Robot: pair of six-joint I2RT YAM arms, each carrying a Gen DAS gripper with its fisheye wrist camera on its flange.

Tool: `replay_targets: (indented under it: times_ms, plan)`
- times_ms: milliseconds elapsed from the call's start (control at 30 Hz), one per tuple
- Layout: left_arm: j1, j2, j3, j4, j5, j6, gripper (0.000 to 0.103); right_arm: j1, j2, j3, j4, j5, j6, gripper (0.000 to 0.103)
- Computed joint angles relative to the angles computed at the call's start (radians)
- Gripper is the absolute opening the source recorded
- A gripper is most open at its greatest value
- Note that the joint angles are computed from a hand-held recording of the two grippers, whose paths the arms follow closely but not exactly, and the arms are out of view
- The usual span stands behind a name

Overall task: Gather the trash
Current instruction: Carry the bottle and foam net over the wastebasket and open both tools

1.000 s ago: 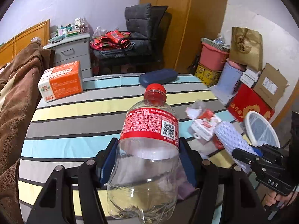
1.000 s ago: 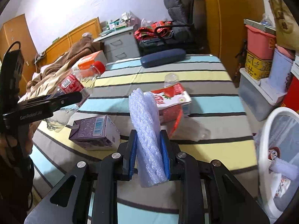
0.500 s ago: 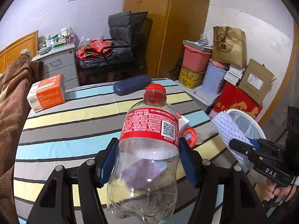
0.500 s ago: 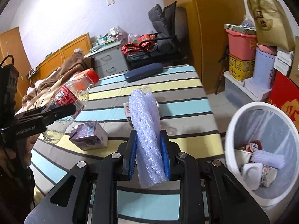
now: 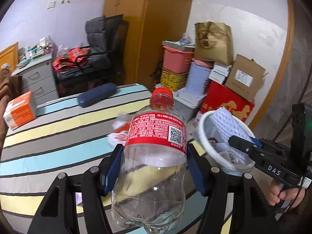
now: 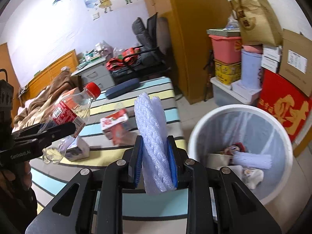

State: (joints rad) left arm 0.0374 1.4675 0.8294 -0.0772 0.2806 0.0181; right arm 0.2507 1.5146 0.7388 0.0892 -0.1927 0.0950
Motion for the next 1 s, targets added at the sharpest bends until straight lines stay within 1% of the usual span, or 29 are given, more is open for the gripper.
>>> replay_targets:
  times_ms: [300,533,800,933,1000]
  plan:
    - [-0.177,0.058,0.051,0.024,-0.062,-0.055,0.066,-0.111,-0.034,-0.026,-0.010,-0.018,-0.019,0.025]
    - [-0.318,0.152,0.134,0.021,-0.113,-0.083,0.066,-0.207,0.001,-0.005,-0.026,-0.022,-0.030,0.025]
    - [-0.400,0.248,0.224,0.006,-0.128,-0.097,0.066,-0.274,0.031,0.012,-0.049,-0.018,-0.044,0.025]
    - [-0.433,0.288,0.257,0.000,-0.162,-0.101,0.066,-0.299,0.051,0.023,-0.054,-0.026,-0.058,0.025]
    - [-0.440,0.307,0.270,-0.002,-0.147,-0.107,0.066,-0.308,0.065,0.031,-0.059,-0.022,-0.064,0.025]
